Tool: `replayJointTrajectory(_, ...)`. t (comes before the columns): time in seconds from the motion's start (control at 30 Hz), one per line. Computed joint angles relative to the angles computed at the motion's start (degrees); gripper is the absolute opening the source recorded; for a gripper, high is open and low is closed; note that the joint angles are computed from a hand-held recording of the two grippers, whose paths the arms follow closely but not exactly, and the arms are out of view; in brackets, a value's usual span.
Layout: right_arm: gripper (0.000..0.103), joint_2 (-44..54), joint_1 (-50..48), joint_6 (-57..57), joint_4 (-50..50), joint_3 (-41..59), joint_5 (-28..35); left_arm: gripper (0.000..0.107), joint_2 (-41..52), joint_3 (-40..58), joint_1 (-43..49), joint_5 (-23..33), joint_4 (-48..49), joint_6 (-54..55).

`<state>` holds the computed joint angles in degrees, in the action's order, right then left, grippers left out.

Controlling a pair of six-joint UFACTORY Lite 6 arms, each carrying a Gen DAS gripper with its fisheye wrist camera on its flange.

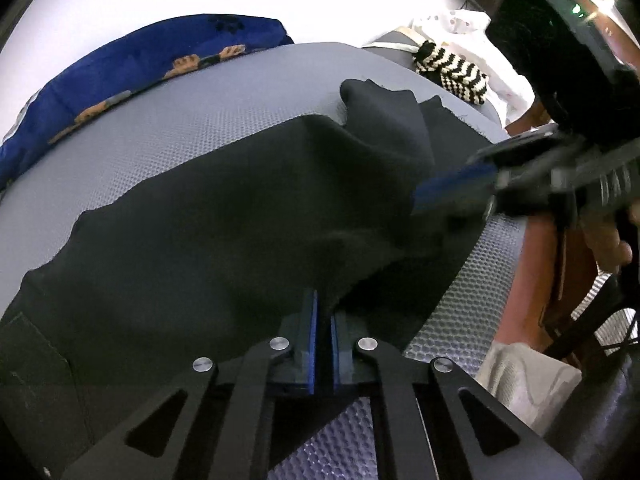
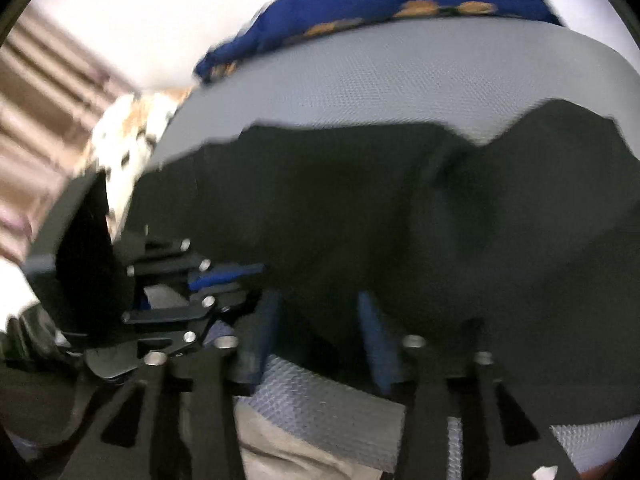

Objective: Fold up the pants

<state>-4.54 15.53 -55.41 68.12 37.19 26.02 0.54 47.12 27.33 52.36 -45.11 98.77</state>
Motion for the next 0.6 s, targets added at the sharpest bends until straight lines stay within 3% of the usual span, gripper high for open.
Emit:
replayJointTrajectory(0.17, 0.047, -1.6, -17.8, -3.1, 2.8, -1.7, 4.0, 0.005, -0.5, -0.8, 0.2, -0.1, 0.2, 0.7)
replayJointTrajectory(0.3, 0.047, 8.2, -29.0, -4.9, 5.6, 3.5, 6.4, 0.005, -0.2, -0.1, 1.1, 1.1, 0.2, 0.8)
replayJointTrajectory(0.53, 0.045, 24.1, -37.2, -11.9, 18.8, 11.2, 12.6, 0.005, 0.8, 1.3, 2.1, 3.5, 1.0, 0.5)
replayJointTrajectory(0.6, 0.015, 24.5, -36.9, -12.8, 20.9, 11.2, 13.2, 0.005, 1.0, 1.5, 2.2, 3.8, 0.9, 0.3)
